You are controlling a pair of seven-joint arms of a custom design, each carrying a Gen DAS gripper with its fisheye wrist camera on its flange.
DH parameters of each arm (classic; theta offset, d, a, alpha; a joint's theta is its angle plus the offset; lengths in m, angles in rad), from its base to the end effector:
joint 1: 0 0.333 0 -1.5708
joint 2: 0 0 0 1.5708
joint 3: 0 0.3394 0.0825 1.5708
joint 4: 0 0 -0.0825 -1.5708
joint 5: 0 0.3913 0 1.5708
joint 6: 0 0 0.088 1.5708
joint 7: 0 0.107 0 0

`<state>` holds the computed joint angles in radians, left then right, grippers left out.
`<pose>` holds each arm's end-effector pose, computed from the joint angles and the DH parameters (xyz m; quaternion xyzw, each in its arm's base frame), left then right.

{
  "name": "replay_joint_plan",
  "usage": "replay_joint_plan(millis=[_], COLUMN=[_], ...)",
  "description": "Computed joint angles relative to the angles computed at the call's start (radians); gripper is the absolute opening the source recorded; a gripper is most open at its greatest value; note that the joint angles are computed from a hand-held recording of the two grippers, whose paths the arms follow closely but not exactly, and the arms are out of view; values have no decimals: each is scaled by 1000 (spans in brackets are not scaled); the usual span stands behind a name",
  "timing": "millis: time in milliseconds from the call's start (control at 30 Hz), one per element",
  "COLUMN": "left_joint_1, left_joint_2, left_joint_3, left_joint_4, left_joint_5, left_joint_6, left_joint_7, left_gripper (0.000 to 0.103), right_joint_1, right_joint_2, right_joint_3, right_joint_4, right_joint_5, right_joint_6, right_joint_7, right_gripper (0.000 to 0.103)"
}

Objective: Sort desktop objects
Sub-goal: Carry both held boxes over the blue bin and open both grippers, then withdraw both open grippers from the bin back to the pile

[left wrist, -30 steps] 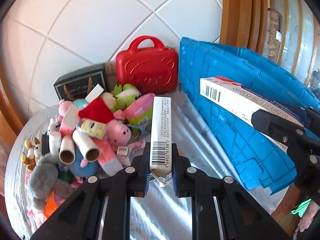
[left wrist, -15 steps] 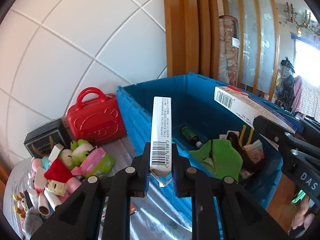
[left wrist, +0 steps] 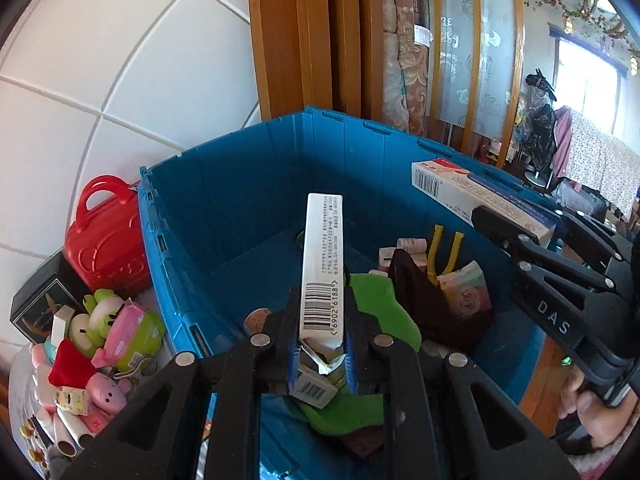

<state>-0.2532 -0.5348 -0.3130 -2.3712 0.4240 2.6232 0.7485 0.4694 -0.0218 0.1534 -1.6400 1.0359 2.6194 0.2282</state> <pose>0.3543 -0.2680 0.6142 -0.6221 0.6576 -0.3250 0.2738 0.5037 0.3392 0.7431 -0.7986 0.1028 -0.2062 0.5560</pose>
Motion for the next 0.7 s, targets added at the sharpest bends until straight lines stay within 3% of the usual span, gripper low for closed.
replay_joint_plan(millis=[100, 167, 233, 300, 367, 700], left_joint_1=[-16, -26, -31, -23, -20, -33], left_joint_2=[36, 49, 49, 39, 25, -60], left_joint_3=[13, 21, 25, 19, 13, 13], left_joint_4=[25, 28, 26, 22, 16, -42], left_joint_5=[-32, -53, -62, -53, -44, -50], left_joint_6=[-39, -50, -49, -46, -42, -34], left_joint_7=[18, 28, 30, 25, 19, 2], left_gripper=[19, 39, 47, 58, 72, 75], right_joint_1=[-1, -8, -17, -24, -35, -65], right_joint_2=[73, 94, 101, 106, 106, 30], right_joint_3=[9, 16, 23, 26, 26, -3], right_joint_4=[79, 97, 101, 106, 113, 52], right_joint_5=[-101, -133, -129, -129, -121, -38], right_joint_6=[10, 16, 20, 20, -6, -100], right_joint_7=[84, 110, 110, 112, 113, 62], right_gripper=[42, 61, 90, 98, 102, 103])
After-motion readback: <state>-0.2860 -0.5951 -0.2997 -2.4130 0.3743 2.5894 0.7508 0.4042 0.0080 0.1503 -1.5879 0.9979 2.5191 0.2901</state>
